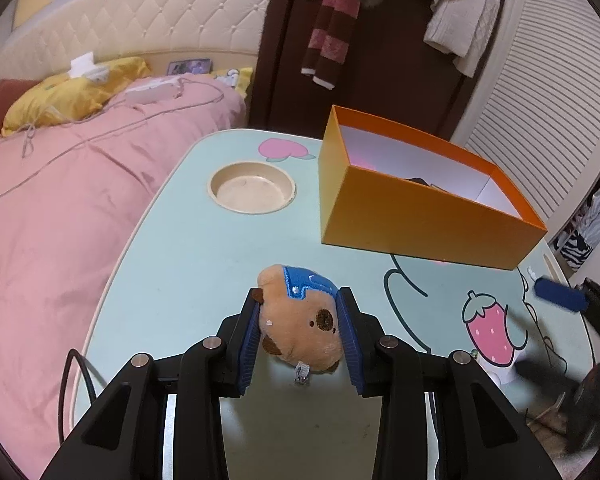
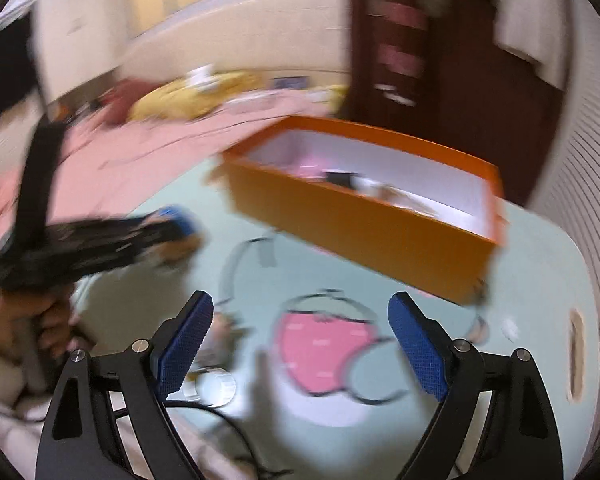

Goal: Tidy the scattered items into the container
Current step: 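Grasp the teddy bear keychain with the left tool while the right tool grasps the white figurine, then carry the teddy bear and white figurine into the orange box and release both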

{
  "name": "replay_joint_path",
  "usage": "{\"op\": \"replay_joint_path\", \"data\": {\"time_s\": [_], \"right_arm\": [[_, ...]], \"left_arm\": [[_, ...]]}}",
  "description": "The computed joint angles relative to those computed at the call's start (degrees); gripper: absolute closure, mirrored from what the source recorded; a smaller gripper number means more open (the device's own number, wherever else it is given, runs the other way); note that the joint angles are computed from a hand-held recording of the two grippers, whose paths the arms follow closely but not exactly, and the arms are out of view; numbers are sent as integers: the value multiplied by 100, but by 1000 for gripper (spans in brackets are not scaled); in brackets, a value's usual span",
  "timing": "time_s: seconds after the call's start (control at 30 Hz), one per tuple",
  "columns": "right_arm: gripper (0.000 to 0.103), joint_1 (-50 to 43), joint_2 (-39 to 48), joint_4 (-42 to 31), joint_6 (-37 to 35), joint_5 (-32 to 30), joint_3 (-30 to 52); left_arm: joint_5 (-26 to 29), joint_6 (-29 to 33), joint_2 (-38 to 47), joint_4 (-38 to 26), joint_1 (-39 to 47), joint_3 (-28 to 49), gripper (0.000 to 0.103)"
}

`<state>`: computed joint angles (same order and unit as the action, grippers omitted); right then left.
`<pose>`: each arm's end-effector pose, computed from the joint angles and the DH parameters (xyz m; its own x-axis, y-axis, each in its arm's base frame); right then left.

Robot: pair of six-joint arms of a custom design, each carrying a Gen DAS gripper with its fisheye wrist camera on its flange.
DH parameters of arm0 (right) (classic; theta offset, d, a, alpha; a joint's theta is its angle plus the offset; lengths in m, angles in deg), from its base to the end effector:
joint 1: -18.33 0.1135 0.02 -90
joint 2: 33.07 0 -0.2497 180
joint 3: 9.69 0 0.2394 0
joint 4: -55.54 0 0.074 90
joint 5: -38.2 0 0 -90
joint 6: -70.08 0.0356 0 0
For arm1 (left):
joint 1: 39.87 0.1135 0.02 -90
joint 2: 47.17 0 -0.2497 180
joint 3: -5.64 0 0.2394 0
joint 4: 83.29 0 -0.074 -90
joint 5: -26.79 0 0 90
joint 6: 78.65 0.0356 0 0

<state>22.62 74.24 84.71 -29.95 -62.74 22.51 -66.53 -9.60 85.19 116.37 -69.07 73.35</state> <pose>0.2304 0.0241 0.0422 -0.6699 -0.2217 -0.7085 -0.3267 0.9450 0.0132 0.3224 -0.1778 0.0042 -0.7377 0.0034 -0.6751 0.2008 0.9558 -0.2146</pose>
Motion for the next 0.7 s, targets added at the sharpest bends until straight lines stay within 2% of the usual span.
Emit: {"op": "replay_joint_path", "data": {"time_s": [0.03,0.13,0.3,0.33,0.37,0.7], "right_arm": [[14,200,70,-67,-107,117,52],[36,675,226,-368,-378,307,244],[37,821,441,-878,-526,301,567],[43,838,502,-923,-543,278,603],[65,852,606,-974,-572,237,658],[65,552,636,-582,-374,1,466]], "left_arm": [[11,19,63,68,18,14,68],[10,43,133,137,39,33,68],[13,38,121,115,36,37,68],[15,40,122,105,37,39,68],[7,39,118,100,31,38,68],[-143,38,68,113,-73,-6,68]]}}
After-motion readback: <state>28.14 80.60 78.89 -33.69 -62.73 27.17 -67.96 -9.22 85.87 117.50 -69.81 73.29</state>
